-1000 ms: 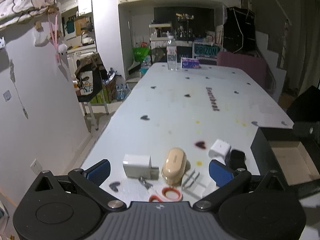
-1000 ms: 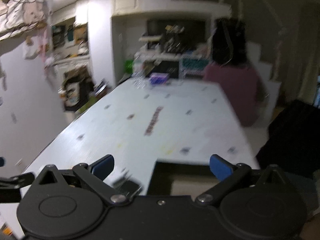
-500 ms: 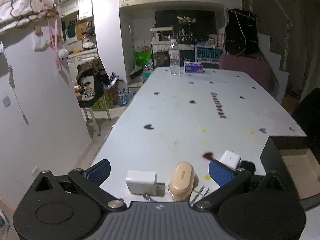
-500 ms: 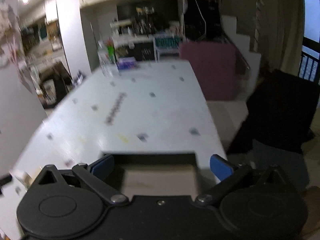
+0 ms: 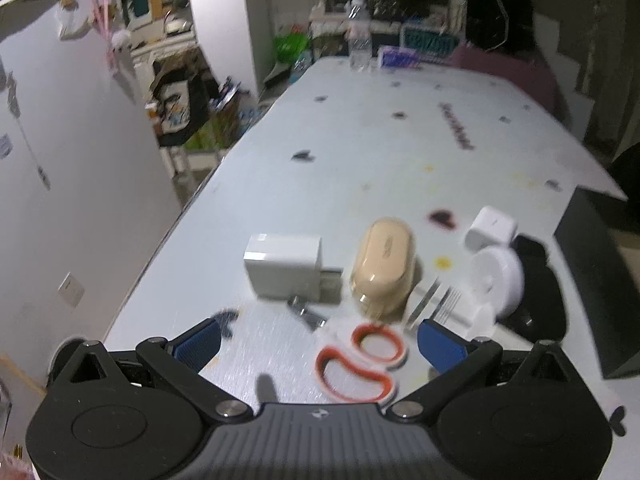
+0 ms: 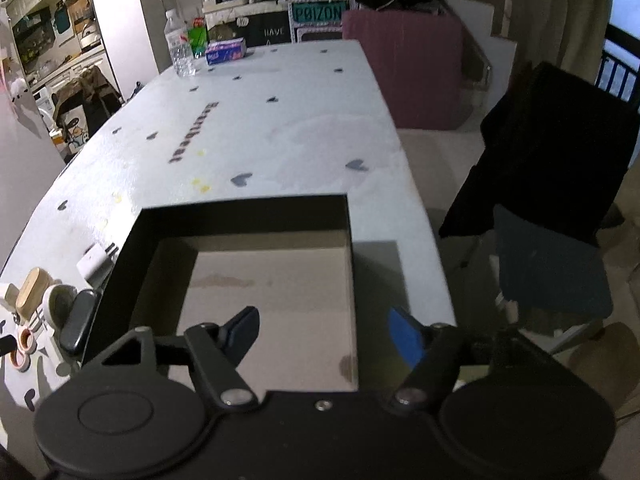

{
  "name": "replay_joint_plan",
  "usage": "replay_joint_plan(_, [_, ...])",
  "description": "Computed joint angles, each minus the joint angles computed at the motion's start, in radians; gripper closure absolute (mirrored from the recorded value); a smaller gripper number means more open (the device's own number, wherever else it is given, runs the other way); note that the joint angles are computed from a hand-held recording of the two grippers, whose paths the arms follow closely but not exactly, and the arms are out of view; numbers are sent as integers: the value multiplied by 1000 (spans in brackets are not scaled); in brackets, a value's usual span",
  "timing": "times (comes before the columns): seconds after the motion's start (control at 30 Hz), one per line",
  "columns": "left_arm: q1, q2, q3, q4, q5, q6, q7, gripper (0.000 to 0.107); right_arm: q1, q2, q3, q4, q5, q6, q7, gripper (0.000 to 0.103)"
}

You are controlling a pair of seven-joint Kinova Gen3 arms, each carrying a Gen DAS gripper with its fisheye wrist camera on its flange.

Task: Organize rigid objects
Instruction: 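Move left tool toward the orange scissors while right tool clamps the black box wall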

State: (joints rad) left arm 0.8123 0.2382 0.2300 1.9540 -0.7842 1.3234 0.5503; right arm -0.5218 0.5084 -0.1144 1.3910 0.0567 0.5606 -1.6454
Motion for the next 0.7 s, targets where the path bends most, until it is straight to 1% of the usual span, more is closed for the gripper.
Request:
replay_joint_plan(0.03, [-5, -5, 0, 9, 7, -17, 0, 5, -5, 8, 3, -11, 3, 17, -3, 33])
replay_joint_plan(0.07, [-10, -12, 0, 18, 11, -36, -2, 6, -9, 15, 7, -19, 7, 29, -4, 37])
replay_joint_plan(0.1, [-14, -20, 1, 30, 12, -54, 2, 9, -13, 22, 9, -27, 12, 39, -4, 40])
replay_joint_plan(0.13, [-14, -22, 2, 37, 10, -61, 12, 14, -18, 30, 14, -38, 17, 49, -7, 46])
replay_joint_plan(0.17, [-13, -25, 2, 46, 11, -65, 25, 22, -27, 35, 23, -42, 27, 54, -15, 54])
replay_joint_plan(0.2, [-16, -27, 2, 47, 14, -71, 32, 27, -32, 38, 27, -46, 34, 61, -18, 57])
replay_joint_plan(0.27, [-22, -44, 4, 72, 16, -101, 55, 31, -40, 47, 35, -56, 47, 70, -30, 70])
replay_joint_plan(0.3, [-27, -49, 6, 80, 16, -117, 56, 33, -38, 48, 33, -58, 47, 78, -30, 73])
replay_joint_plan(0.4, [-28, -51, 16, 101, -1, -159, 65, 34, -54, 56, 46, -69, 67, 95, -52, 78])
replay_joint_plan(0.47, [-42, -47, 26, 100, -2, -176, 32, 37, -58, 56, 49, -62, 80, 87, -58, 79])
replay_joint_plan(0.53, [-28, -24, 20, 82, -8, -159, 4, 41, -54, 60, 45, -65, 80, 93, -61, 79])
replay_joint_plan(0.57, [-22, -20, 18, 80, -14, -157, 0, 44, -53, 62, 43, -67, 80, 95, -60, 79])
replay_joint_plan(0.6, [-19, -20, 15, 82, -20, -162, 0, 46, -51, 64, 42, -66, 81, 94, -60, 79])
replay_joint_plan(0.7, [-12, -12, 6, 83, -31, -159, 10, 44, -49, 67, 40, -65, 80, 92, -63, 79])
